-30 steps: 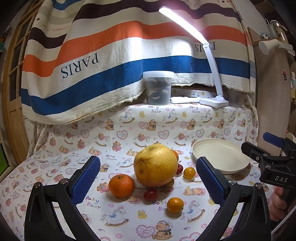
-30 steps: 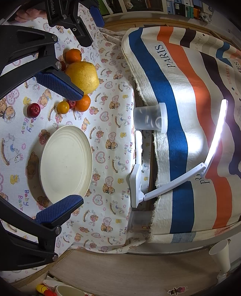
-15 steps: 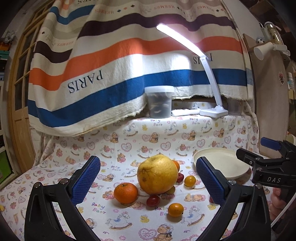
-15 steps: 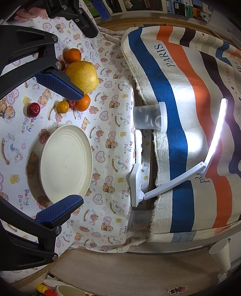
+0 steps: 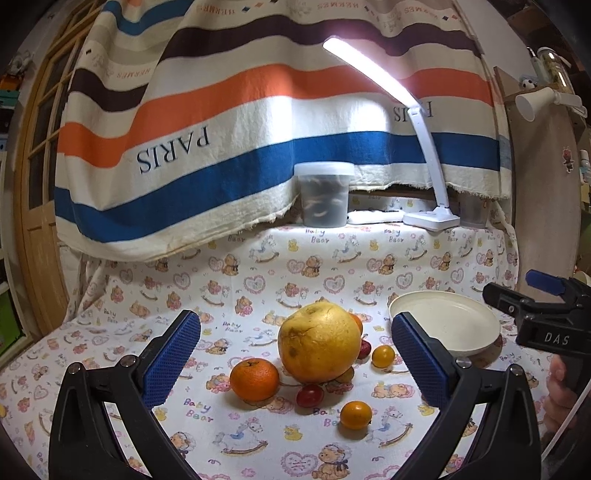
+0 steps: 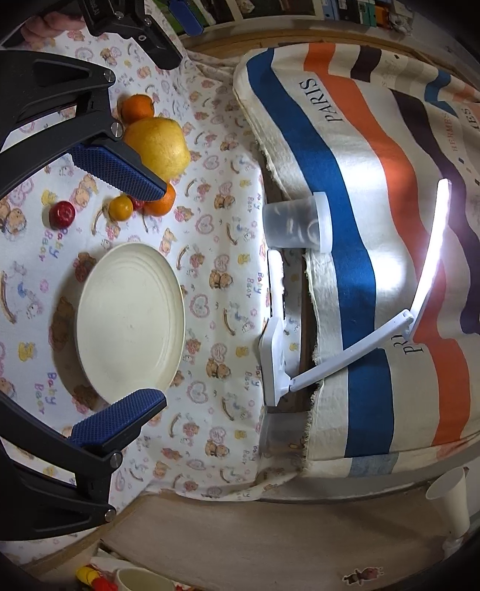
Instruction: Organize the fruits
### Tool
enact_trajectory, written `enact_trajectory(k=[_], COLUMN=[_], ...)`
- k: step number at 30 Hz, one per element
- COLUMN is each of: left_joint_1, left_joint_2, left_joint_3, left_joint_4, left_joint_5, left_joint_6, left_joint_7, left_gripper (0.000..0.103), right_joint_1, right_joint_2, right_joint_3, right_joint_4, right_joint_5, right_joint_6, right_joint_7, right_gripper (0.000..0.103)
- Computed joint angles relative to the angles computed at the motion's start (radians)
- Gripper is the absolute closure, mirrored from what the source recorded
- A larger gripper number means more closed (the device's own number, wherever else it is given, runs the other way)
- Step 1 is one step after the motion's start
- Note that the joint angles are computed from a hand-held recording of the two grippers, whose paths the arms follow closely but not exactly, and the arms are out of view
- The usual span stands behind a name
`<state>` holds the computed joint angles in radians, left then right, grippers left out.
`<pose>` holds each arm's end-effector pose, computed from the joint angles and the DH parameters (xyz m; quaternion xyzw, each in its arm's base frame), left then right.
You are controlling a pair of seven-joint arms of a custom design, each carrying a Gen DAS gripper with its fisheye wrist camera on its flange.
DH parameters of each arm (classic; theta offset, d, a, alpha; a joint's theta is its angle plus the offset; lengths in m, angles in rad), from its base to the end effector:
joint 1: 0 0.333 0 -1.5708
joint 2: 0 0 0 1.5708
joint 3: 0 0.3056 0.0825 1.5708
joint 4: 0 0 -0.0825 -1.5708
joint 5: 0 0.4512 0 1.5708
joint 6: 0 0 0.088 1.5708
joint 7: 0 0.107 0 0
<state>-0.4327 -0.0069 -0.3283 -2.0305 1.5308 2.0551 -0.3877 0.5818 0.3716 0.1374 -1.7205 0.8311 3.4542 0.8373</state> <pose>0.4975 -0.4000 0.4580 -0.6497 0.4412 -0.3454 0.5137 0.6093 0.4014 0.4634 -0.6797 0.4348 -0.2917 0.5137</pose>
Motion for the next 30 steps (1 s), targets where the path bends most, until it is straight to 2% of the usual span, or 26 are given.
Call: enact_trajectory(k=[2, 4, 8, 9, 11, 12, 13, 15, 16, 19, 21, 23, 25, 29, 30], left_joint_1=[0.002, 0.005, 0.018, 0.022, 0.033, 0.041, 0.050, 0.077, 0.090, 0.132, 0.166, 0.194, 0.206, 0.195, 0.190], left_joint_2=[-0.005, -0.010, -0.033, -0.037, -0.047, -0.055, -0.062, -0.079, -0.083, -0.092, -0.091, -0.072, -0.067, -0.074, -0.070], left_joint_3=[0.002, 0.003, 0.005, 0.005, 0.008, 0.013, 0.017, 0.034, 0.042, 0.061, 0.080, 0.091, 0.090, 0.066, 0.060], left_joint_4=[-0.006, -0.012, -0.034, -0.038, -0.045, -0.051, -0.057, -0.075, -0.082, -0.102, -0.112, -0.107, -0.108, -0.109, -0.102], left_joint_5=[-0.001, -0.004, -0.005, -0.003, -0.002, -0.005, -0.009, -0.021, -0.037, -0.059, -0.036, -0.009, -0.012, -0.125, -0.153], left_joint_6=[0.002, 0.009, 0.056, 0.068, 0.113, 0.151, 0.190, 0.316, 0.368, 0.522, 0.666, 0.777, 0.807, 0.717, 0.697], left_joint_7=[-0.003, -0.004, -0.027, -0.033, -0.043, -0.053, -0.067, -0.103, -0.116, -0.182, -0.270, -0.350, -0.377, -0.226, -0.183], left_gripper=[0.000, 0.000, 0.000, 0.000, 0.001, 0.006, 0.011, 0.017, 0.022, 0.033, 0.034, 0.034, 0.040, 0.040, 0.040], right_joint_1=[0.122, 0.147, 0.242, 0.245, 0.286, 0.285, 0.263, 0.235, 0.222, 0.083, 0.055, 0.041, 0.047, 0.020, 0.032], right_joint_2=[-0.003, -0.018, -0.038, -0.043, -0.047, -0.049, -0.050, -0.046, -0.043, -0.018, 0.022, 0.053, 0.063, 0.087, 0.090], right_joint_3=[-0.134, -0.172, -0.285, -0.291, -0.351, -0.353, -0.329, -0.296, -0.286, -0.163, -0.158, -0.150, -0.153, -0.130, -0.141], right_joint_4=[0.028, 0.026, 0.016, 0.015, 0.025, 0.031, 0.039, 0.044, 0.050, 0.108, 0.158, 0.188, 0.184, 0.207, 0.209], right_joint_5=[0.130, 0.136, 0.102, 0.091, 0.045, 0.028, 0.025, -0.004, -0.031, 0.050, 0.000, -0.055, -0.122, -0.198, -0.250], right_joint_6=[-0.059, -0.114, -0.161, -0.181, -0.258, -0.289, -0.310, -0.334, -0.382, -0.614, -0.736, -0.785, -0.756, -0.800, -0.805], right_joint_7=[-0.085, -0.078, -0.020, -0.003, 0.076, 0.100, 0.098, 0.096, 0.098, 0.005, 0.073, 0.116, 0.162, 0.232, 0.275], right_gripper=[0.001, 0.001, 0.001, 0.004, 0.007, 0.009, 0.011, 0.019, 0.022, 0.036, 0.053, 0.059, 0.059, 0.059, 0.066])
